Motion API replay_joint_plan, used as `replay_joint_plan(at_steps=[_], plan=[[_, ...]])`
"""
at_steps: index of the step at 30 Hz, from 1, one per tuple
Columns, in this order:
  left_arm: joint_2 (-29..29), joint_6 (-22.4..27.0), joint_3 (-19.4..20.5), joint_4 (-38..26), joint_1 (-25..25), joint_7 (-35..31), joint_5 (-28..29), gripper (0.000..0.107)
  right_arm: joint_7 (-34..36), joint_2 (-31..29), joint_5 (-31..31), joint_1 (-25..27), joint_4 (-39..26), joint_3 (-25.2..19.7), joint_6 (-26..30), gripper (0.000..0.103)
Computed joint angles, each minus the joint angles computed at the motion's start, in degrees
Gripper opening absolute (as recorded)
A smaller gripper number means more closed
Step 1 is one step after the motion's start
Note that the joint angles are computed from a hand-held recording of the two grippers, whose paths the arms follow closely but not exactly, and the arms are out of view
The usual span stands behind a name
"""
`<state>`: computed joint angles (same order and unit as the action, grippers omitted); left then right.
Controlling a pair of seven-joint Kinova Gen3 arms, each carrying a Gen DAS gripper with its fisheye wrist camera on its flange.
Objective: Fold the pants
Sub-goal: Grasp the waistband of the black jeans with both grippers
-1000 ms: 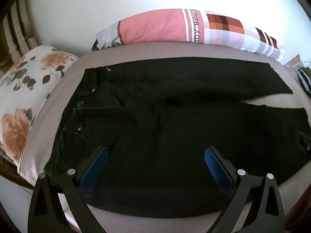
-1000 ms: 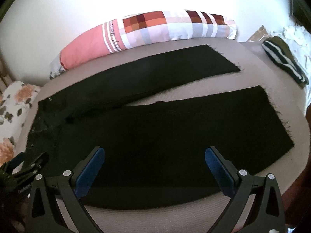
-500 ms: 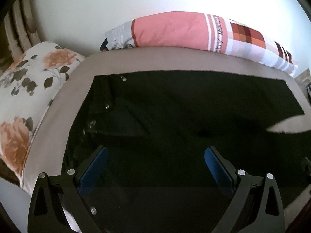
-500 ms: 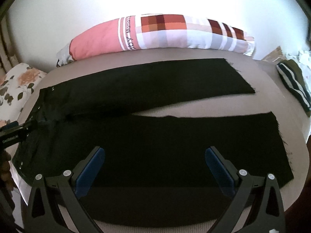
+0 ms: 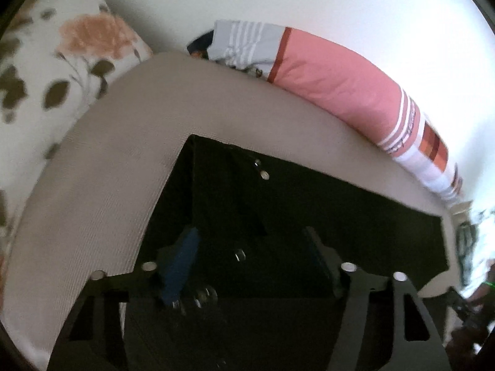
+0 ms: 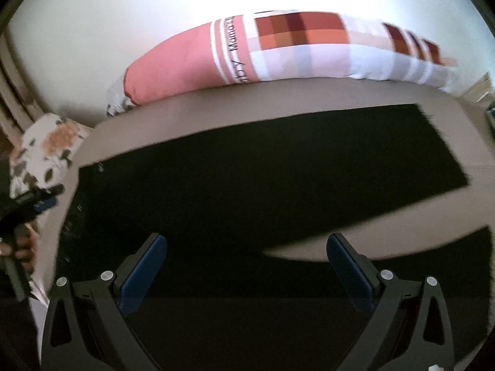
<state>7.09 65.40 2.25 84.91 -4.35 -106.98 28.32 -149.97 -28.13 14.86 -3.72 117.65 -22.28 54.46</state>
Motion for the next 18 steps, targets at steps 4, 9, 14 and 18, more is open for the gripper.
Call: replay_joint_plan(at_steps=[4, 9, 14, 18], plan=[[7.41, 5.37, -0.11, -5.21, -4.61, -3.19, 5.81, 0.053, 1.64, 2.90, -2.67, -0.94, 0.33, 5.45, -6.58, 0.103], [13.45, 10.33, 2.08, -9.35, -8.87, -6.91, 9.88, 0.050, 2.48, 7.99, -3.51, -0.79, -1.10, 7.41, -9.89, 0.103], [18.81, 13.62, 4.11, -13.47, -9.86, -7.62, 11.58, 0.050, 3.65, 12.31, -2.67, -2.12, -2.75, 8.80, -11.46, 0.103], [21.80, 14.07, 5.77, -15.79, -10.87, -8.36, 14.50, 0.048, 5.59, 15.37, -2.06, -3.54, -4.40, 10.64, -12.20, 0.103]])
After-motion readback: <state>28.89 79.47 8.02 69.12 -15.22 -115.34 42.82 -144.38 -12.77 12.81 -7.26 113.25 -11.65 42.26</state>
